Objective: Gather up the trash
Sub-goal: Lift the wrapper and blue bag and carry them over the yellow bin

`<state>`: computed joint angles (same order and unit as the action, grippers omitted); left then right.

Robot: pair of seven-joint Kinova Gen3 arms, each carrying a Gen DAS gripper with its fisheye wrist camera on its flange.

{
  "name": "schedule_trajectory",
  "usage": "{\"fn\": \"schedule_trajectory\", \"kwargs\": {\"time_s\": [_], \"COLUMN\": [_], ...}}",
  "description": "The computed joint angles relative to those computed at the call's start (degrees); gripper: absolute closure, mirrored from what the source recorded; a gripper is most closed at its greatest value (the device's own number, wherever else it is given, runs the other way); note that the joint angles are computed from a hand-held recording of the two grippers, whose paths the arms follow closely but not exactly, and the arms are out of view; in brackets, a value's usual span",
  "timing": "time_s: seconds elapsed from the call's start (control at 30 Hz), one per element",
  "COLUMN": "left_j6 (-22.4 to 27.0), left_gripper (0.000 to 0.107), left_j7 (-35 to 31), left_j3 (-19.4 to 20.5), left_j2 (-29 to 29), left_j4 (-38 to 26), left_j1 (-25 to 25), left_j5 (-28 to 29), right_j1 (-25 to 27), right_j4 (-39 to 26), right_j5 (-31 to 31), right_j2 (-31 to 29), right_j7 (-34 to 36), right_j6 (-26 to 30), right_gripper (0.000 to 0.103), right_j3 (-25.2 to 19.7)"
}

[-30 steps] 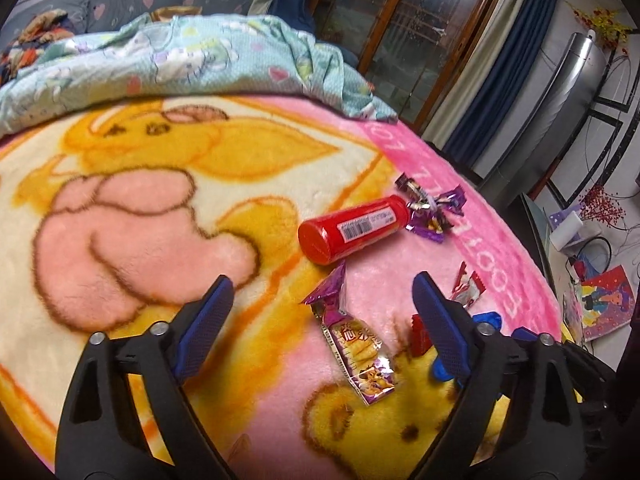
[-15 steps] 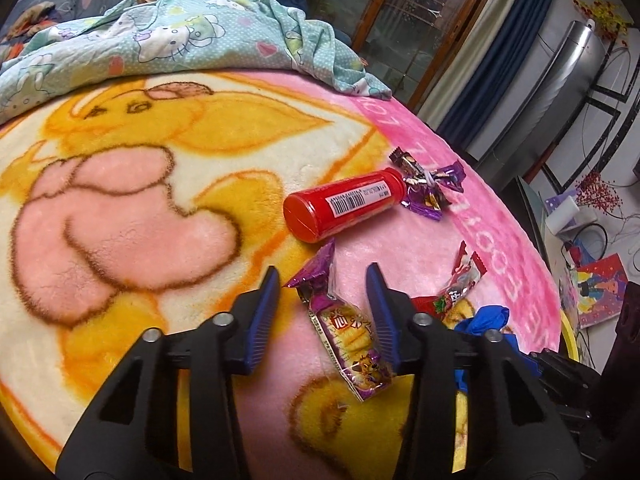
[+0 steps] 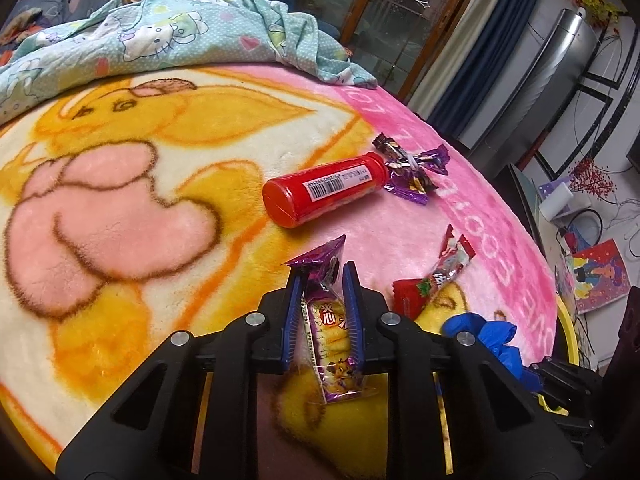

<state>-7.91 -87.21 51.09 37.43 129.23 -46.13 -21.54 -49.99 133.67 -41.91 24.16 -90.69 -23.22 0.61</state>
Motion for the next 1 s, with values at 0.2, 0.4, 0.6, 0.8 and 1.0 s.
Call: {"fn": "schedule_trajectory", "kwargs": {"time_s": [0.2, 0.4, 0.6, 0.8, 1.0], "left_j6": [-1.99, -3.43, -4.68, -6.16, -7.06], "left_gripper": [0.093, 0.093, 0.093, 0.093, 0.093], "left_j7": [1.56, 5.17, 9.08, 13.04, 17.06], "left_j3": [2.74, 7.77, 13.94, 15.88, 16.22], "left_j2": [-1.7, -4.06, -6.58, -9.26, -10.83], "left_j4": [2.46, 4.67, 7.16, 8.7, 9.77], "left_j1": [-3.41, -7.88, -12.36, -12.87, -12.45], "left_j5": [-1.17, -4.97, -9.45, -13.26, -17.85], "right_j1": [0.09, -0.43, -0.79, 0.38, 2.6], "right_j4": [0.53, 1.64, 3.18, 4.97, 6.29], "right_j5": [0.51, -1.19, -5.56, -10.47, -13.17], "right_j2": [-0.74, -2.82, -5.52, -8.12, -10.16], "right_j7": [-0.38, 1.22, 5.32, 9.14, 11.07], "right_j6": [-0.42, -0.71, -1.54, -3.22, -4.53], "right_gripper": [0.081, 0.081, 0.081, 0.081, 0.081], "right_j3": [-0.77, -0.45, -0.28, -1.96, -4.3]}}
